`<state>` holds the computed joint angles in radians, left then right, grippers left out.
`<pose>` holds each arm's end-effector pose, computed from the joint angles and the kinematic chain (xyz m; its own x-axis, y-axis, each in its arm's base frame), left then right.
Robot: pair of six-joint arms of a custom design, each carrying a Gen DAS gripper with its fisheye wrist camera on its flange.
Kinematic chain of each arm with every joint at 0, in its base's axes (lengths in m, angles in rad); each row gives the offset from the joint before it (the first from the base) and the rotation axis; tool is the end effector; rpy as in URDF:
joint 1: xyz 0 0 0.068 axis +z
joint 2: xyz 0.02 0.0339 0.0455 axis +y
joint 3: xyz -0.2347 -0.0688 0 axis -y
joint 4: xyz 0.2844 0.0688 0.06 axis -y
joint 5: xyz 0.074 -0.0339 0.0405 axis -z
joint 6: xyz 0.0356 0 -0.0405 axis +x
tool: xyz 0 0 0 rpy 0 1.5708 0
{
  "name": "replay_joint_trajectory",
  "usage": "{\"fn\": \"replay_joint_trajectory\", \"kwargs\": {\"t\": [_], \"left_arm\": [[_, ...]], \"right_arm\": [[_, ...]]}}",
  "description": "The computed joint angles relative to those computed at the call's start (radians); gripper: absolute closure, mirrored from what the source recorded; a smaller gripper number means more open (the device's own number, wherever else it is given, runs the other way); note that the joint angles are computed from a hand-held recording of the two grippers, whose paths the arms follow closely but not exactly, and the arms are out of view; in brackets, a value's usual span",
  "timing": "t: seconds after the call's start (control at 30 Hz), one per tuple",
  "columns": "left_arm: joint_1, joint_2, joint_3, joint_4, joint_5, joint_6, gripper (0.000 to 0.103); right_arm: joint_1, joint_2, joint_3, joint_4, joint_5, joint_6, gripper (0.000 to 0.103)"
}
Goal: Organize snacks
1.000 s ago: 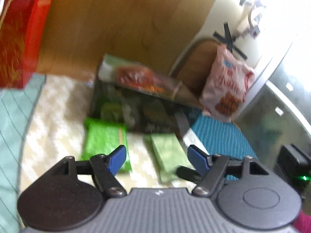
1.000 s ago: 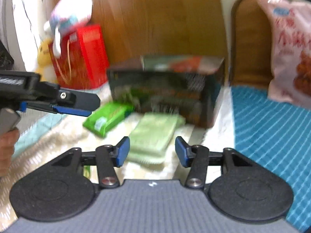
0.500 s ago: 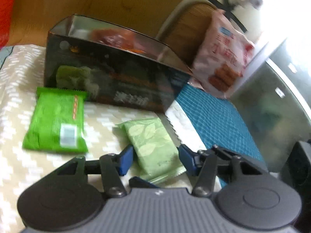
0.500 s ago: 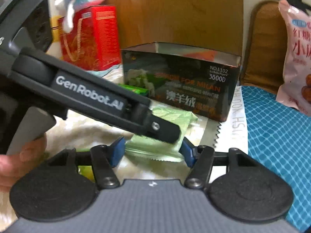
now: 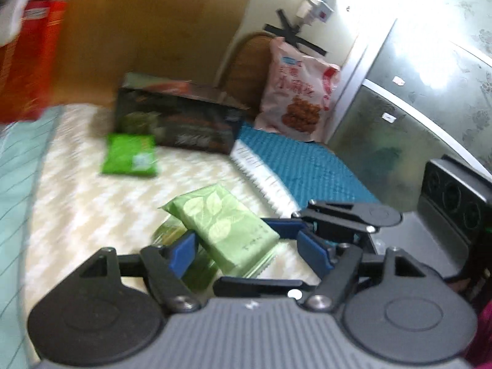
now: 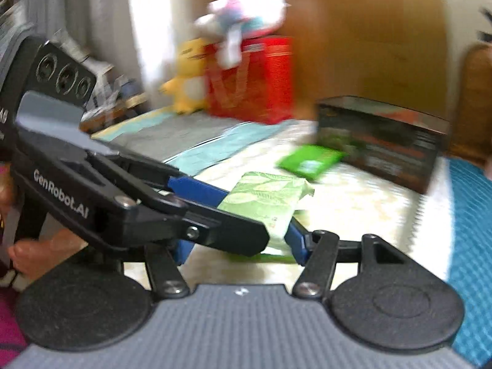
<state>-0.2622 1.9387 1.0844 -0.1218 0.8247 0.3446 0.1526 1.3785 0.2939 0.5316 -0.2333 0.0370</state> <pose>0.3713 -0.1267 0.0761 -0.5593 0.3875 -0.7328 0.8099 0.4441 -0.3832 0.2493 0.0467 0.0634 -0.5314 -0.0453 -0.8459 -0.3229 0.9340 0.1528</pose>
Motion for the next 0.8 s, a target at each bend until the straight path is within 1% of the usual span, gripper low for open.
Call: {"fn": "replay_joint_trajectory", "kwargs": {"t": [0.13,0.2,0.23,0.33,0.37,0.4,0.47,0.57,0.7,0.8], "left_arm": [[0.118,-0.038,-0.047,-0.097,0.038,0.096,0.031],[0.178,-0.050,-0.067,-0.143,0.054,0.160,0.031],[0.194,-0.048,-0.068,-0.156,0.056,0.173,0.031],[0.242,-0.034,-0.072,-0.178,0.071,0.192,0.033],[0.251,-0.030,-0.070,-0.181,0.081,0.191,0.033],[0.264,-0.028,-0.067,-0.184,0.095,0.192,0.033],[0.289,-0.033,-0.070,-0.174,0.118,0.191,0.031],[0.309,-0.029,-0.054,-0.139,0.144,0.149,0.030],[0.300,0.022,0.019,-0.136,0.145,0.100,0.030],[0.270,0.062,0.073,-0.153,0.141,0.095,0.030]], "right_arm": [[0.113,0.099,0.075,-0.003,0.003,-0.100,0.039],[0.145,0.126,0.106,-0.034,0.001,-0.149,0.039],[0.161,0.135,0.123,-0.061,0.008,-0.164,0.039],[0.189,0.184,0.169,-0.108,0.072,-0.204,0.039],[0.191,0.194,0.174,-0.102,0.105,-0.209,0.034],[0.195,0.182,0.160,-0.088,0.136,-0.201,0.030],[0.194,0.132,0.124,-0.090,0.182,-0.186,0.030],[0.194,0.055,0.064,-0.091,0.241,-0.135,0.030],[0.219,-0.023,-0.012,-0.105,0.317,-0.018,0.030],[0.244,-0.065,-0.064,-0.099,0.330,0.082,0.031]]}}
